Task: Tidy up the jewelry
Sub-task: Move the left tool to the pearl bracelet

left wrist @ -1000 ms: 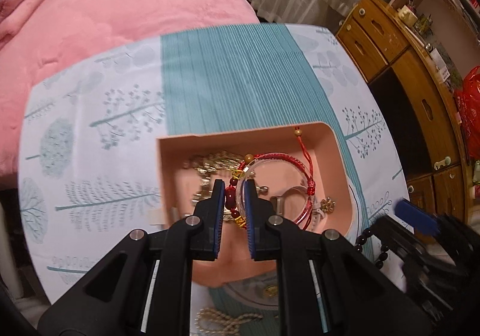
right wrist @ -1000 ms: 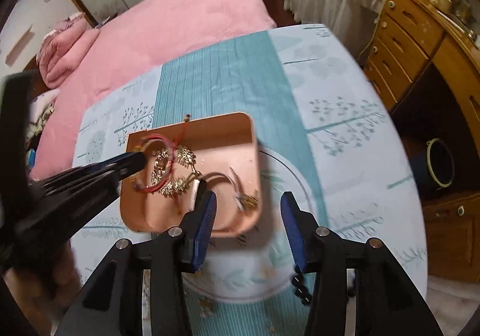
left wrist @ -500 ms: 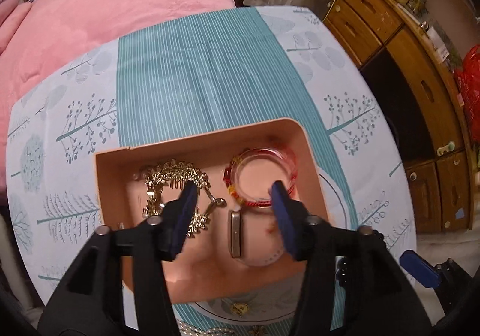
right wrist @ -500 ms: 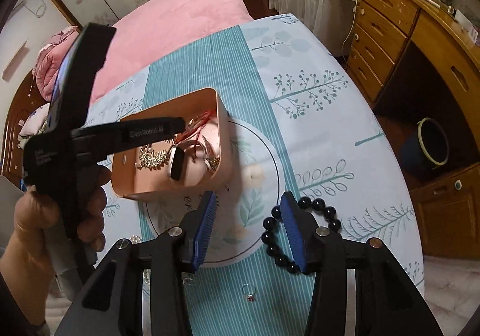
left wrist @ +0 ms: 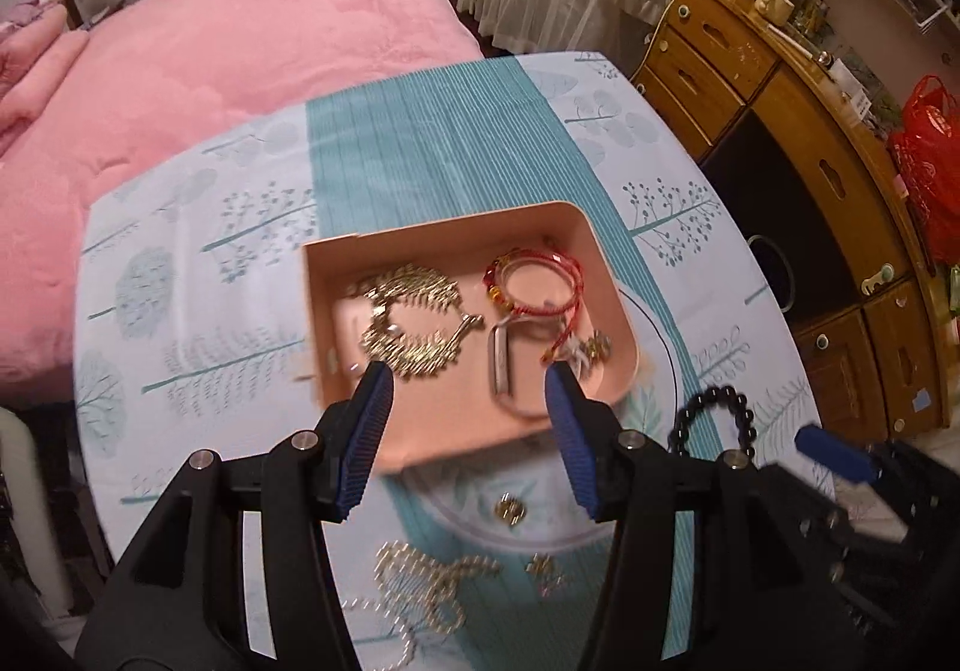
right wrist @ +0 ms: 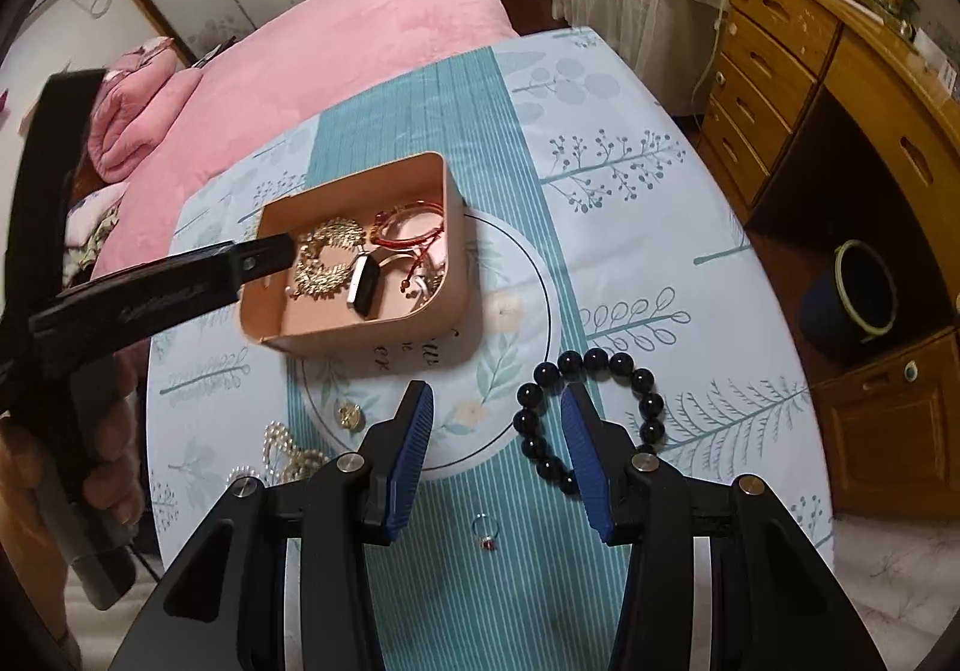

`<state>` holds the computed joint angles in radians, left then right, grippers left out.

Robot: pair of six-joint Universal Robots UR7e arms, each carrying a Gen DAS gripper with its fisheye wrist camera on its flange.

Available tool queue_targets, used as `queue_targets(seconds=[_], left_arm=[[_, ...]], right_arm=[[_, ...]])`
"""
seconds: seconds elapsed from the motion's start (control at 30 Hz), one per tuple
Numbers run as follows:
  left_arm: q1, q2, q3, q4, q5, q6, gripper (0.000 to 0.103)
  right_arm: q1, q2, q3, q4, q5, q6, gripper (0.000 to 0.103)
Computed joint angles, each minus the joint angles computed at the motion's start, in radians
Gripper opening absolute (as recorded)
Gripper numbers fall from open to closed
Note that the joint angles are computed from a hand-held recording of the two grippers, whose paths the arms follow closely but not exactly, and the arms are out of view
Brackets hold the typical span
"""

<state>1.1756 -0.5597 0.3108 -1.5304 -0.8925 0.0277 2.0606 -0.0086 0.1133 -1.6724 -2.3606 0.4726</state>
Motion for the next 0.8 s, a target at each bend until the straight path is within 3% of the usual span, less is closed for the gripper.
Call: queue_targets(seconds=[0.13, 0.37, 0.6, 0.8], left_arm=[[-0.012, -0.133, 0.193, -0.085, 0.011, -0.027, 0.050], [-0.022, -0.318, 0.418, -0.178, 0.030, -0.079, 0.050], [-0.019, -0.479, 0.626, -0.239, 0.098, -0.106, 0.050], [0.012, -0.564, 0.741, -0.207, 0.097, -0.185, 0.050]], right_arm=[[0.015, -0.084, 0.161, -0.086, 0.006, -0.023, 0.045], [0.035, -0.166, 0.313, -0.150, 0.012, -0.045, 0.045], [0.050, -0.163, 0.311, -0.127, 0.017, -0.079, 0.045], [0.050, -0.114, 0.232, -0.033, 0.056, -0.089, 0.045]])
